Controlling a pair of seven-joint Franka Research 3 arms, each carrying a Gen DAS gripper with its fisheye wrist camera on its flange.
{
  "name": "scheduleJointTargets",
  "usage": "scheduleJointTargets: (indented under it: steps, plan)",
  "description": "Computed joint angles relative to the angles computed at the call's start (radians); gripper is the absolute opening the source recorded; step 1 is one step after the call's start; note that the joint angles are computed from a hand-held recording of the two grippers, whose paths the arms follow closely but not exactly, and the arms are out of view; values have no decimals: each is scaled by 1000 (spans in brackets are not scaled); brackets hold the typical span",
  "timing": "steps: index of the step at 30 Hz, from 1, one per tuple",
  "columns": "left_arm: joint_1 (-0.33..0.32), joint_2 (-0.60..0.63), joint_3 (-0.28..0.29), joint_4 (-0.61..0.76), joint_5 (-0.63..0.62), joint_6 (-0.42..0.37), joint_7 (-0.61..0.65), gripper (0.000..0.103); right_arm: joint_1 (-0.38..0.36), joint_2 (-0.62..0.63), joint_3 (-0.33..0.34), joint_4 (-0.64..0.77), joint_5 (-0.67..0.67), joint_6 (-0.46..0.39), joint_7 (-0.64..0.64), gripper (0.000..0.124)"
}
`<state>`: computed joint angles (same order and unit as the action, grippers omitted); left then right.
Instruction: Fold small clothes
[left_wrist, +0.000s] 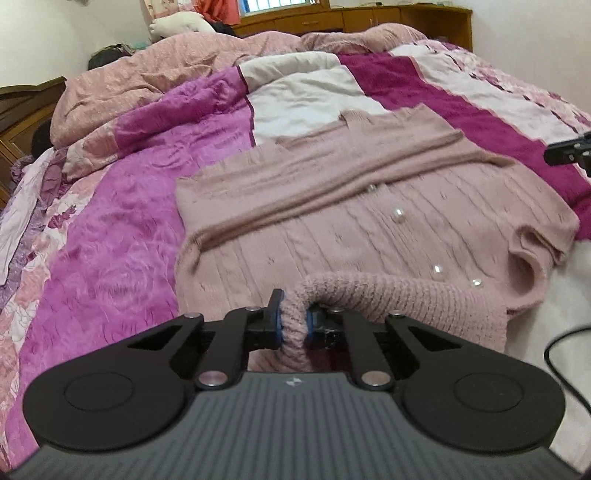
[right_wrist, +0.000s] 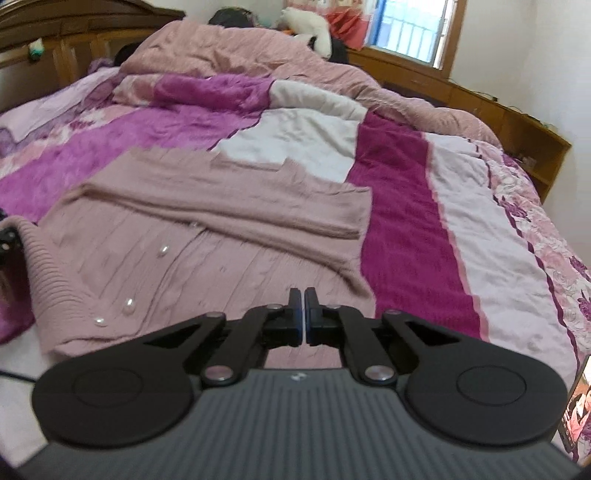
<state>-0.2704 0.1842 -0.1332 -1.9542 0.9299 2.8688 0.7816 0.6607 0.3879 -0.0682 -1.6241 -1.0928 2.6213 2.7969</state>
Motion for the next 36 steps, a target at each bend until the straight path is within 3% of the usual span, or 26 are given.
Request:
scheduleJointTargets:
  steps: [4, 8, 9, 11, 13, 17, 24, 28, 30, 31, 32, 36]
  plan:
    - [6, 12, -9, 14, -56, -14, 42, 12, -40, -4, 31, -9, 127, 41, -111, 7]
    - [-9, 17, 1, 8, -23, -25, 25, 12, -60, -26, 54, -55, 293, 57, -247, 12]
    - [-11, 19, 2, 7, -17, -27, 21, 12, -66, -30, 62, -64, 338, 52, -290, 18]
    - [-14, 21, 3, 5, -9, -29, 18, 12, -70, -39, 69, -83, 399, 57, -363, 54]
    - [-14, 21, 4, 3, -1, -27, 14, 12, -60, -45, 63, -89, 414, 51, -417, 60]
    - [-13, 21, 3, 0, 3, -27, 7, 12, -66, -30, 82, -54, 491, 10, -578, 60]
    - [-12, 15, 0, -9, 4, -32, 16, 12, -115, 76, 131, 91, 774, -103, -903, 60]
    - [-10, 16, -2, -11, -1, -34, 22, 12, -106, 125, 113, 150, 862, -141, -966, 59]
    - [-11, 16, -3, -12, -4, -37, 26, 12, -105, 128, 110, 145, 893, -127, -986, 49]
    - [-11, 16, -3, -11, -3, -37, 26, 12, -104, 123, 110, 134, 905, -111, -998, 21]
    - [-13, 17, -1, -11, 2, -36, 18, 12, -102, 116, 109, 122, 914, -96, -1004, 14]
    - [-16, 5, 9, -11, 37, -19, -34, 12, -54, 63, 52, 44, 854, 8, -932, 12]
